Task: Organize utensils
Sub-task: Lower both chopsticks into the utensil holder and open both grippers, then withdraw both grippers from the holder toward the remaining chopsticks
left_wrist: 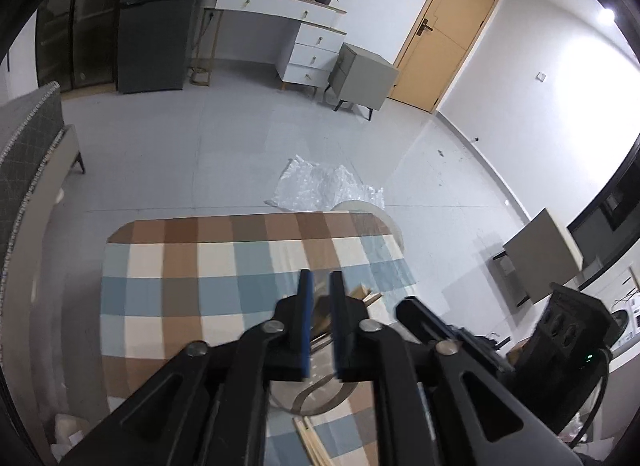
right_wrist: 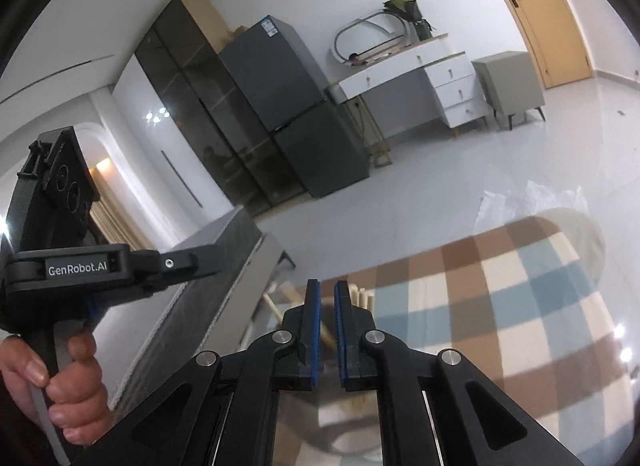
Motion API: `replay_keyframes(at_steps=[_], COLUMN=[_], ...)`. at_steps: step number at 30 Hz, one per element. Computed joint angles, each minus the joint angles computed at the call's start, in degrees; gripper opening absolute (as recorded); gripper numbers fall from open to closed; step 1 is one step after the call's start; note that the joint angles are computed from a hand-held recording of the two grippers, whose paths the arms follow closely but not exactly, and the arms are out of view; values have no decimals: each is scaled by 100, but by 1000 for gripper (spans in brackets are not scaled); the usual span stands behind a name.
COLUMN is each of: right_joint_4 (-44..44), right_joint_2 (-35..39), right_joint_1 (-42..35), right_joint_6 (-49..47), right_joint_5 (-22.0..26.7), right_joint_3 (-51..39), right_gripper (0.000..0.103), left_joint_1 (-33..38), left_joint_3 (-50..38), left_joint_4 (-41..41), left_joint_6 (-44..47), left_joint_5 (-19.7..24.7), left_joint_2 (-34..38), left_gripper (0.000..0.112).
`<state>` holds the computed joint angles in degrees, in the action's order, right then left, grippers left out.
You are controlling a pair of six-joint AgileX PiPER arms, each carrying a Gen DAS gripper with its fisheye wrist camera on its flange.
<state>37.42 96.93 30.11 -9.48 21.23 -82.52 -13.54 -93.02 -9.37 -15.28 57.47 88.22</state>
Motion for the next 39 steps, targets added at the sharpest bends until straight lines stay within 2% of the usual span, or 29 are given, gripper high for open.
replay_keyframes(at_steps=[2,4,5,6,8,11,15,17,20,28,32,39], right_joint_4=[-53,-187,-233,-422,-965,-1520,-2456,-2787,-3584,-5180,-5900,-7053], right_joint_2=[-209,-496,-633,-767,-1020,-1413,-1889,-2048,-2346,-2896,-3131,-3351], right_joint_1=[11,19,19,44,110,219,429,513,703,1126,1328,1868], right_joint_6=[36,208,256,416,902,1405,2215,2525,3233,4685,5402,6428], right_joint_5=[-55,-112,-118,-126,-121,-132,-130,-127,-96,52,132,430], right_joint_3=[213,482,597,695,841,1041,1263,1334,1483,1843,2121,2465], right_gripper=[21,30,32,33,43,47,54,62,66,75,81,85], left_joint_1=[-205,-306,-461,-488,-692,-1184,-1490,-1630,-1949,-2738,-3066,-3659], left_joint_3=[176,462,529,604,753,892,1059,1150,1283,1836,2155,2758], left_joint_4=[425,634,892,987,1331,2160,2620,2798,3261,4206,4542,5090], left_joint_6=[-345,-503,-722,-777,-1089,-1827,-2288,-2491,-2971,-4043,-4557,-5424], left_joint_5=[-12,-184,-163,-183,-175,-57,-23,17,146,375,453,589], left_joint_2=[-256,-523,-664,-724,-943,-1223,-1429,-1533,-1660,-2067,-2215,-2495], left_gripper=[36,43,46,47,52,63,65,69,75,82,82,83])
